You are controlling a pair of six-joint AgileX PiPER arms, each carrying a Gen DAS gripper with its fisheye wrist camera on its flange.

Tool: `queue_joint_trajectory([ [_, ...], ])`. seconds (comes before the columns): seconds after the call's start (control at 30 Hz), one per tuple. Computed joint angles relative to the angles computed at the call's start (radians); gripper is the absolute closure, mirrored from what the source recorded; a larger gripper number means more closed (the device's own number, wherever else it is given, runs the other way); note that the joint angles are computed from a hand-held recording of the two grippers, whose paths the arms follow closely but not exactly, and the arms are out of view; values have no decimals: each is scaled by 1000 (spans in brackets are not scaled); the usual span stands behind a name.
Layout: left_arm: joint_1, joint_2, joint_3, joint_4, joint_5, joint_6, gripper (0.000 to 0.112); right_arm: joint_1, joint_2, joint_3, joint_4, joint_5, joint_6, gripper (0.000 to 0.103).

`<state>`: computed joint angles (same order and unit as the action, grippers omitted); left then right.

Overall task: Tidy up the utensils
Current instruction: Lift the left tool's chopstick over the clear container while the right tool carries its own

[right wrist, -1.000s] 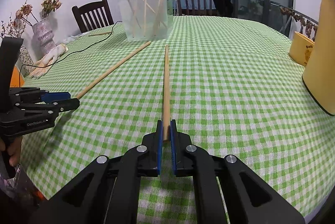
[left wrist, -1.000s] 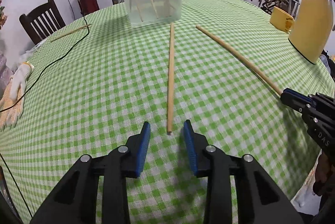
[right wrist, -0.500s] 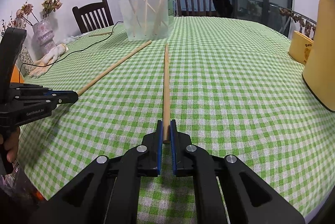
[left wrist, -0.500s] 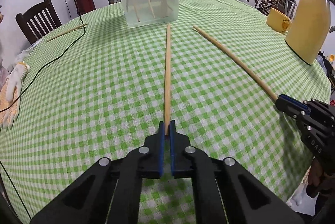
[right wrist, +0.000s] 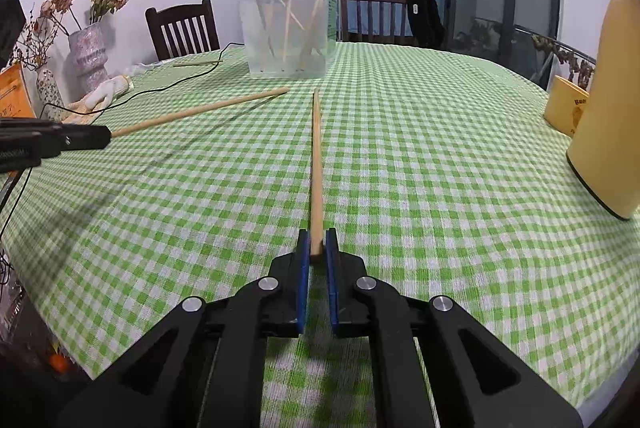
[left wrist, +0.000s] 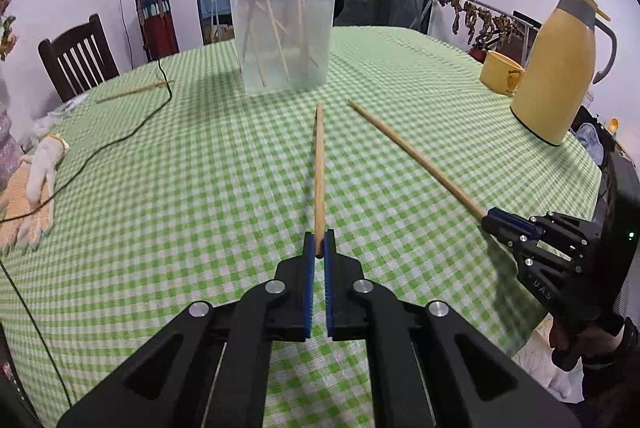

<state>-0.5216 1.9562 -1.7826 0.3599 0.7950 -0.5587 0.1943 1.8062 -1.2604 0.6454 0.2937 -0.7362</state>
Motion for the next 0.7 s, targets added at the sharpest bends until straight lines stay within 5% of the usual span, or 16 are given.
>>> queue_joint_trajectory([
  [0.23, 3, -67, 55, 14, -29, -7, 111, 20, -35, 5, -167, -2, 167, 97],
  [0.37, 1, -119, 53, 20, -27, 29, 111, 16, -109, -8, -79, -18, 77, 97],
  [0.7, 39, -154, -83, -46, 61, 193, 111, -25, -118, -263, -74, 154, 69, 97],
])
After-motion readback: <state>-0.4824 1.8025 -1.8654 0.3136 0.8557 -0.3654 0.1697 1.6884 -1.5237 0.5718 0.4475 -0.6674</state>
